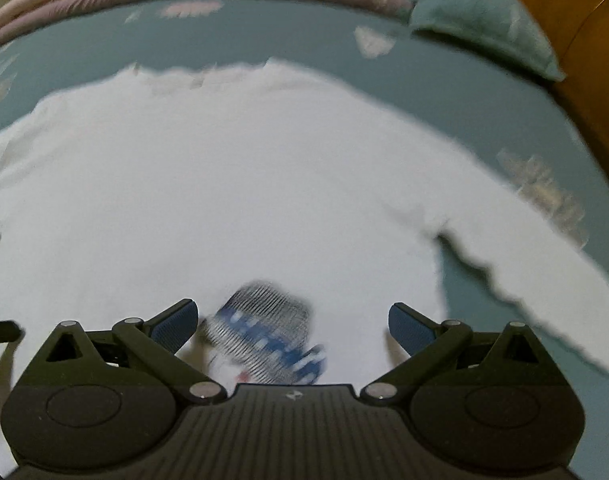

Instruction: Fold clothes

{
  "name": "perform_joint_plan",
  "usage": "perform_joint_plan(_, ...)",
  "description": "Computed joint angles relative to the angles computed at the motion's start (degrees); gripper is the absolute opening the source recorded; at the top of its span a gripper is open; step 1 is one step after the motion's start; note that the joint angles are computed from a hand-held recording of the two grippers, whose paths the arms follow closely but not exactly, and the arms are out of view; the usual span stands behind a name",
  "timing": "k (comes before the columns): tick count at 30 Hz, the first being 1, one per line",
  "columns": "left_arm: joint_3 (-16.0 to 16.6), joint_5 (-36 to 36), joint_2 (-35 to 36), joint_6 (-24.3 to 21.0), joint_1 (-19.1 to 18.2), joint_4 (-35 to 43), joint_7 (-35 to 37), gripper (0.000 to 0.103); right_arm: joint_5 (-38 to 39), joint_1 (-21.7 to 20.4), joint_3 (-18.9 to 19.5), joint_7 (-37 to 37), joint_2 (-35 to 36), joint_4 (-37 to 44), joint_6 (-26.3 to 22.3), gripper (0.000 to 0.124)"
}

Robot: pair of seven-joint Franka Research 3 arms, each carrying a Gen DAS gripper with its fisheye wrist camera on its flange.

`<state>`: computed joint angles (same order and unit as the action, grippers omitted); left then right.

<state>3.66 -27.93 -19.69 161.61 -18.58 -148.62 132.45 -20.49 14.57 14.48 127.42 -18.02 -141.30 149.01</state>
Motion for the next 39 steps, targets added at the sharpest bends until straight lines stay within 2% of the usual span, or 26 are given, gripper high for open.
perform_joint_plan(3, 1.4, -3.1, -1.8, -0.5, -0.9, -1.7, 0.8, 0.102, 1.9, 0.0, -0.3, 2.8, -0.4, -2.1, 2.9, 0.103)
perform_joint_plan(5, 1.3, -3.1, -3.6, 0.0, -0.6, -3.4, 0.4, 0.102, 2.7, 0.0, -0.2, 2.6, -0.4, -1.9, 2.5, 0.103)
perform_joint_plan(9, 0.1, 0.8, -7.1, 0.3, 0.7, -6.7, -3.1, 0.102, 3.1, 0.2, -0.1, 2.4, 0.3, -0.7, 0.8, 0.103)
perform_joint_plan(14, 0.8, 6.2, -10.7, -2.0, 0.6, -8.6, -6.4, 0.102, 2.1, -0.2, 0.2, 3.5, -0.2, -1.8, 2.4, 0.103)
perform_joint_plan(19, 3.3, 6.2, -9.0, 2.1, -2.0, -7.0, -8.1, 0.102, 0.3, -1.1, 1.3, 6.1, -1.2, -3.1, 3.6, 0.103)
perform_joint_plan(22, 5.0, 4.0, -7.0, -1.1, -2.4, -5.3, -10.7, 0.102, 0.2, -1.2, 1.4, 6.4, -1.5, -3.4, 3.7, 0.103)
perform_joint_plan(24, 5.2, 3.1, -8.1, -0.5, -2.3, -6.6, -9.4, 0.102, 0.2, -1.2, 1.4, 6.4, -1.4, -3.3, 3.5, 0.103)
perform_joint_plan(29, 5.5, 5.0, -12.9, -2.7, 0.6, -8.5, -9.1, 0.102, -0.8, -1.6, 1.8, 7.8, -1.1, -3.2, 3.9, 0.103)
perform_joint_plan(35, 7.6, 6.9, -14.2, 0.6, 5.3, -7.6, -11.8, 0.102, -1.7, -1.5, 2.0, 9.2, -0.8, -2.8, 3.2, 0.103)
perform_joint_plan(39, 9.7, 9.0, -12.2, 2.2, 8.2, -5.4, -12.7, 0.102, -2.0, -1.3, 1.9, 9.8, -0.8, -2.6, 2.8, 0.103)
